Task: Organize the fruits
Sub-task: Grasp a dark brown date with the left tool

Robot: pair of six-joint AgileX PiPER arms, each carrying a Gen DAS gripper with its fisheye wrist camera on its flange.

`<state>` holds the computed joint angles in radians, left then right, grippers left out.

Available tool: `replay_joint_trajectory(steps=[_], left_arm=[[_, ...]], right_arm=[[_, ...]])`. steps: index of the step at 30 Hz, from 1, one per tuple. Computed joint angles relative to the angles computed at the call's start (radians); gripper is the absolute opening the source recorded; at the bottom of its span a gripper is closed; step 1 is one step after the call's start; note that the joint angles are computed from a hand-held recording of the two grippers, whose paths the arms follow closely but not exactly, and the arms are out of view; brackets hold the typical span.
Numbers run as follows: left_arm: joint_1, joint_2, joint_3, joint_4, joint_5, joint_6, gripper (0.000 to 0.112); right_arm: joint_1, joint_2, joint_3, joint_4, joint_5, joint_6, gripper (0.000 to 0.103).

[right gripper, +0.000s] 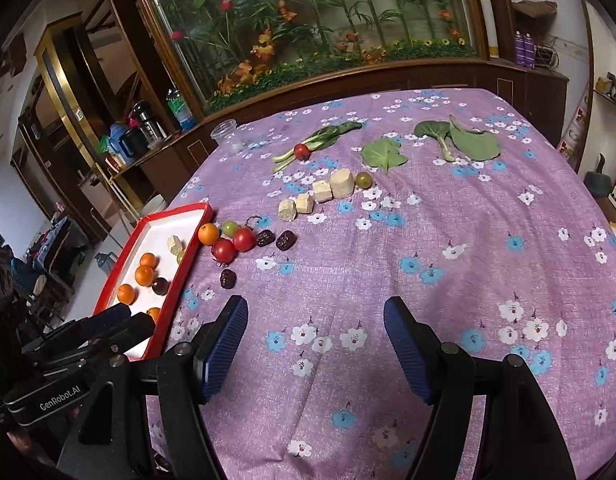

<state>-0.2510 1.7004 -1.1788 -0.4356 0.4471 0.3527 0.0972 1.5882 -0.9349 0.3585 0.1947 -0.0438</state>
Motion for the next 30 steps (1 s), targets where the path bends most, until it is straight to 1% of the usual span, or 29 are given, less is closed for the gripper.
replay_joint_trajectory(steps=[2,5,7,10,17,19,27,28,30], left_arm=[[-0.003,-0.01,0.009,0.016,-0.007,-0.012,0.056],[-0.005,-0.012,0.011,0.047,-0.021,-0.041,0.056],[0.0,-0.003,-0.001,0.054,-0.018,-0.053,0.056],[0.009,0.023,-0.029,0.06,-0.01,-0.06,0.056],[0.016,0.105,-0.1,0.069,0.008,-0.066,0.056],[0.014,0.138,-0.126,0.078,0.017,-0.072,0.056],[0.021,0.275,-0.267,0.098,0.069,-0.096,0.054],[0.022,0.291,-0.286,0.096,0.076,-0.095,0.051],[0.021,0.331,-0.339,0.116,0.097,-0.112,0.049]], right_arm=[[0.005,-0.015,0.007,-0.022,-0.004,0.021,0.072],[0.006,-0.022,0.001,-0.007,0.001,0.003,0.072],[0.01,-0.014,-0.014,-0.018,0.005,0.012,0.072],[0.011,0.009,-0.038,0.006,0.012,-0.014,0.072],[0.002,0.08,-0.099,0.072,0.022,-0.092,0.072],[0.003,0.11,-0.127,0.047,0.027,-0.073,0.072],[0.0,0.227,-0.246,0.042,0.064,-0.087,0.071],[0.001,0.241,-0.26,0.038,0.067,-0.084,0.071],[0.003,0.275,-0.296,0.029,0.079,-0.083,0.066]])
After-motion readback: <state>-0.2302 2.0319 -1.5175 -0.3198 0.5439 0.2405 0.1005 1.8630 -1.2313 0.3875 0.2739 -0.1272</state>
